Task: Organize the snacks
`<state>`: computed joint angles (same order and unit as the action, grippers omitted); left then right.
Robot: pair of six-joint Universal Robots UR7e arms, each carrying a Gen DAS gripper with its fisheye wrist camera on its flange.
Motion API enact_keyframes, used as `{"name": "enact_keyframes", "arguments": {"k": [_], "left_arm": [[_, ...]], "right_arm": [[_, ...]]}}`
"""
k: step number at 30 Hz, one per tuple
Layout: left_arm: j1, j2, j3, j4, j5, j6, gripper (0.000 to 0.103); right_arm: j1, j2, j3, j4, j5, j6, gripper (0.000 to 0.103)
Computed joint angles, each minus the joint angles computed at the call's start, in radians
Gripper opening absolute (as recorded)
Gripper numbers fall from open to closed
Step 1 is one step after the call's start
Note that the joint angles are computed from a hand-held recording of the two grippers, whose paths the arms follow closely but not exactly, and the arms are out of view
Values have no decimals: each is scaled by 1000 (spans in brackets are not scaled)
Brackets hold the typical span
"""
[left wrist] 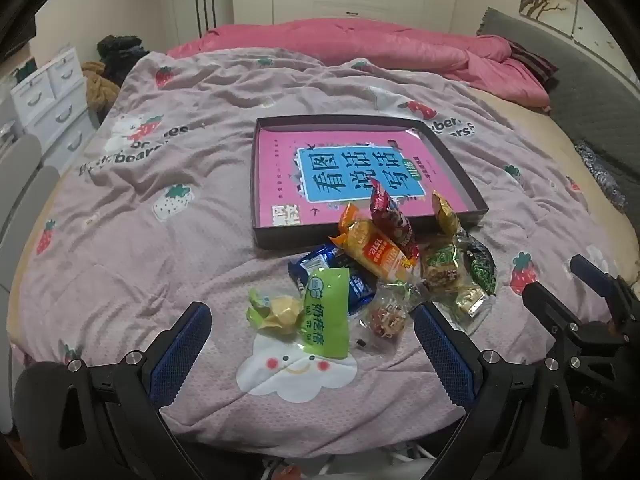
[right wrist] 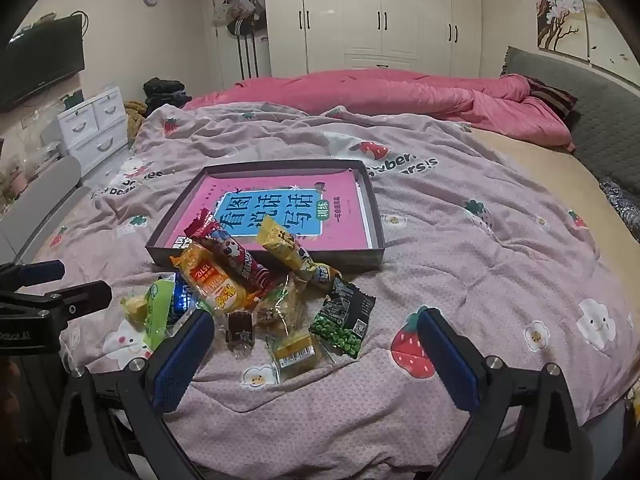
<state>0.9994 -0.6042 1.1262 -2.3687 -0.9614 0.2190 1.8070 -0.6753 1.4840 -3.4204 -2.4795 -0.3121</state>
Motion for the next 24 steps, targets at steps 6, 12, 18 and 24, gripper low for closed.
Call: {"name": "enact_keyframes", "arguments": {"k": [6, 12, 18, 24], "left_arm": [[-7, 0, 28, -40, 12, 12, 101], [8, 10, -10, -3, -9, 12, 101], [8, 10, -16, 10, -16, 16, 101], [14, 8, -20, 19, -42, -7, 101]], "right_arm": [[6, -1, 5, -2, -16, 10, 102], [9, -2, -17, 53, -10, 32, 102], [-4, -5, -8, 37, 4, 24, 102], [-3, -4, -7, 32, 2, 23, 102]]}}
